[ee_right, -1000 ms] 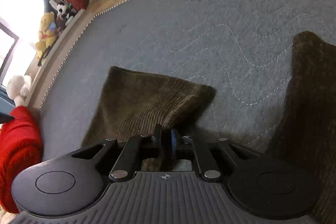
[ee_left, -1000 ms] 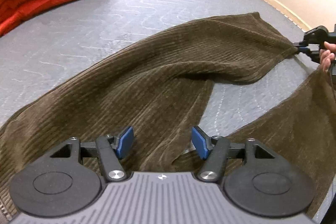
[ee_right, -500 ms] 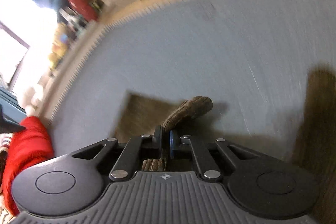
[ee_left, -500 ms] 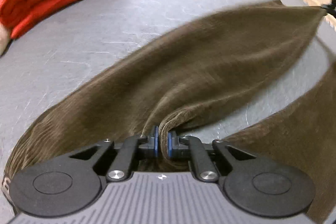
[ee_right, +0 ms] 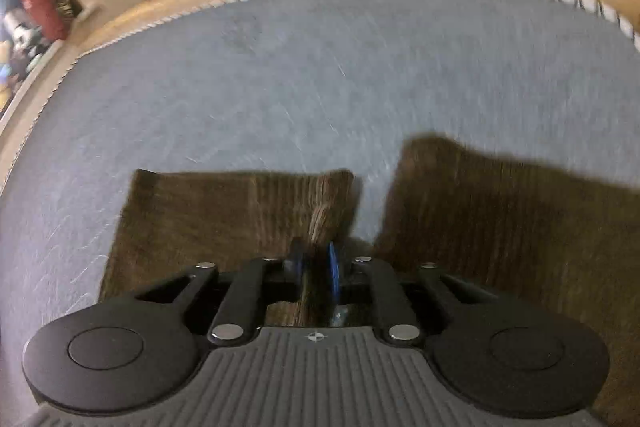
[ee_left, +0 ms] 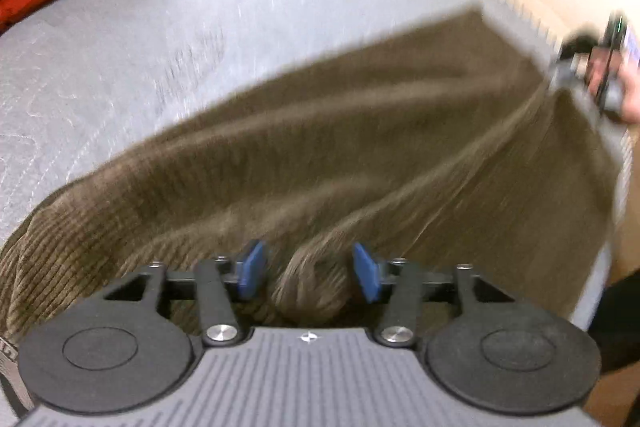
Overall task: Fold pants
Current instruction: 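Lay the spread pants on the bed and open both grippers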
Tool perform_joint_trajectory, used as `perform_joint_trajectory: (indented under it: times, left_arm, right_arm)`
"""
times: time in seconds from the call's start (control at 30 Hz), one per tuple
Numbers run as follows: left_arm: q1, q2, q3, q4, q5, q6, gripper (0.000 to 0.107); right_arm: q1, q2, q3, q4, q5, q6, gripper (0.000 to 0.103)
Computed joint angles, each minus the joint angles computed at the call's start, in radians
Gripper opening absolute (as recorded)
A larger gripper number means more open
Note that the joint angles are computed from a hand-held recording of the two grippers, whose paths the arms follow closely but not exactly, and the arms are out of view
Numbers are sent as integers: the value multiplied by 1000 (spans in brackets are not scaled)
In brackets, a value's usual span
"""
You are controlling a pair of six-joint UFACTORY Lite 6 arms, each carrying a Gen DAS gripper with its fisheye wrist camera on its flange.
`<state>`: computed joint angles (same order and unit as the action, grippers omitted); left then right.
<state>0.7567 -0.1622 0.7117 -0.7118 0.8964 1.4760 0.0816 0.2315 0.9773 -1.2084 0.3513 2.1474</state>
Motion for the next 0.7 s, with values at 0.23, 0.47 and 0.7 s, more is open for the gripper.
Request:
perform_joint_trajectory:
  times: [0.23, 0.47, 0.7]
  left_arm:
    - [26, 145, -25, 65, -216, -93, 13]
    - [256, -29, 53, 36, 77, -48, 30]
    - [744, 68, 445, 77, 494, 73, 37]
  right_arm:
    - [187, -224, -52, -42, 153, 4, 27]
    - [628, -488, -42, 36, 238, -246, 32]
    - [1197, -467, 68, 146, 409, -450, 37]
